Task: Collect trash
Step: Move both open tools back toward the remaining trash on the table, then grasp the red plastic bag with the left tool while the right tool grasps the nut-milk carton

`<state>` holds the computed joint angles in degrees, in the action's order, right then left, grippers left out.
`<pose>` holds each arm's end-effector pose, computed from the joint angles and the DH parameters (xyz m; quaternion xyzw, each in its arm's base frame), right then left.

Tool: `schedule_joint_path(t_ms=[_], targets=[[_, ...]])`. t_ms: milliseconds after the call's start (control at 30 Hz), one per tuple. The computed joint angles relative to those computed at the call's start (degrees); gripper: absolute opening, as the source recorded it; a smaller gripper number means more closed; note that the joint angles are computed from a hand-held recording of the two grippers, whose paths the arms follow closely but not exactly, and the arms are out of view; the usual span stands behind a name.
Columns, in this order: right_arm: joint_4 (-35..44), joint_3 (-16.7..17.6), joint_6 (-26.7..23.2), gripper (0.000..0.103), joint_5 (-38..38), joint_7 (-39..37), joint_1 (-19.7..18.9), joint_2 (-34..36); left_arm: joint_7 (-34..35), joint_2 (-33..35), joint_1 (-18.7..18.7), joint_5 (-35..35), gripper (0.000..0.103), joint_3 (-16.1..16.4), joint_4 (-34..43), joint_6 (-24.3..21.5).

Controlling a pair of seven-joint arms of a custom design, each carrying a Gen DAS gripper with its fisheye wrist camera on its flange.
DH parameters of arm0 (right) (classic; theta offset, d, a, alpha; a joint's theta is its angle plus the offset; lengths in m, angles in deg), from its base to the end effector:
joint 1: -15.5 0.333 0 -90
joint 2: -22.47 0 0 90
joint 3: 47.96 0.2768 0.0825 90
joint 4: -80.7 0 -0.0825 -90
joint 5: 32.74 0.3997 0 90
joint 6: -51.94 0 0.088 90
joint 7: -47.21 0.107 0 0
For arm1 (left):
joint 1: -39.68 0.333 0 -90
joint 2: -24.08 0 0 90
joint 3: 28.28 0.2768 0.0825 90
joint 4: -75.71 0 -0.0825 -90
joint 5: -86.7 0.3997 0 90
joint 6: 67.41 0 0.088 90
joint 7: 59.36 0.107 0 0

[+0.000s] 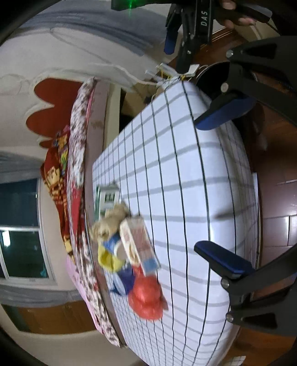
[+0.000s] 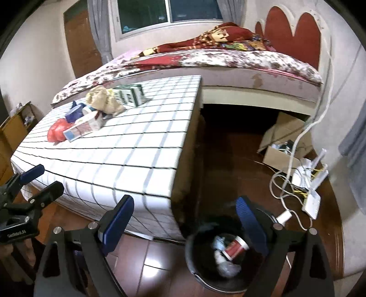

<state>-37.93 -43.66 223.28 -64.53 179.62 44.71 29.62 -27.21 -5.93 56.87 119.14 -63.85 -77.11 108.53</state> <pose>0.4974 0.3729 0.4105 -0.7529 0.5237 -0.1836 0.3538 0.4229 -0.1800 0.4079 -0.6583 0.6126 -0.3085 0.3102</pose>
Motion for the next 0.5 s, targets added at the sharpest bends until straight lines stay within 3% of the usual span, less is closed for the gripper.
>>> schedule_joint_path(t_ms=[300, 500], targets=[[10.25, 0.38, -1.26, 0.092, 4.23, -5.04, 3.9, 7.45, 0.84, -4.69, 2.21, -1.63, 0.098, 3.85, -4.93, -0.18], [19.82, -1.12, -3.67, 0.092, 4.5, -5.69, 8.53, 13.63, 1.94, -7.05, 6.18, -3.55, 0.098, 4.88, -7.19, 1.07]])
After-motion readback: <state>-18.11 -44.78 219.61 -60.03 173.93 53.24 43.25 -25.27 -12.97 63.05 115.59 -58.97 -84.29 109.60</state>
